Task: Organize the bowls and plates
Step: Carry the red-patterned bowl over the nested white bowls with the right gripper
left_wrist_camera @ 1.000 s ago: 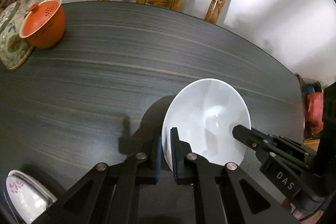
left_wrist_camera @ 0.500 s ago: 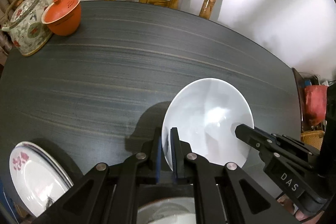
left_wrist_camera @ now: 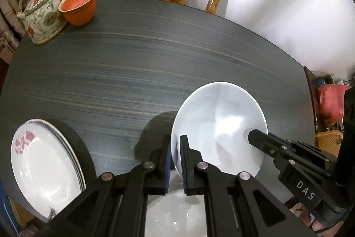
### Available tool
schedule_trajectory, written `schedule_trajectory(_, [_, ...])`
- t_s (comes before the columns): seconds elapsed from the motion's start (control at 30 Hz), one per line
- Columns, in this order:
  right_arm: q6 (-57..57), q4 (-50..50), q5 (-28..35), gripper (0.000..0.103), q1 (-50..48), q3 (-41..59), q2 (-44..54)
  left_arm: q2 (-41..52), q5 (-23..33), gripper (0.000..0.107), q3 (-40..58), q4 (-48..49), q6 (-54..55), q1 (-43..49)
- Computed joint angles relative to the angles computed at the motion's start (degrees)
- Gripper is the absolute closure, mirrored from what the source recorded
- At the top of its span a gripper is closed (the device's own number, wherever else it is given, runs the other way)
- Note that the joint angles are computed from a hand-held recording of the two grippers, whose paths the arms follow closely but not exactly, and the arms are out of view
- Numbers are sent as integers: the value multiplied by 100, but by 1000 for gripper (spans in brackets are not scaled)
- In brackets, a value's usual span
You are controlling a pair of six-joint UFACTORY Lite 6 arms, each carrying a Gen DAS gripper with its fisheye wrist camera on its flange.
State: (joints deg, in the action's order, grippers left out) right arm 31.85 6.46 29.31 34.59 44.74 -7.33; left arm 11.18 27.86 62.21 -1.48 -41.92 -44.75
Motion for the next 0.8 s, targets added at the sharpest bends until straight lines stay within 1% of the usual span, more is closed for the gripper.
schedule_trajectory(0.23, [998, -537, 143, 96, 574, -400, -667, -792, 101, 100, -638, 558, -870, -450])
schedule_trajectory(0.47, [2580, -1402, 478, 96, 1576, -645, -1256, -1589, 286, 100, -1294, 1159, -1914, -1023])
schedule_trajectory(0.63, [3756, -1963, 724, 95, 2412, -671, -1424, -2132, 435, 100, -1730, 1498, -2562, -1386])
schedule_trajectory(0.8, [4512, -2294, 823, 95, 3029, -687, -1450, -2511, 519, 100, -2133, 1618, -2964, -1698])
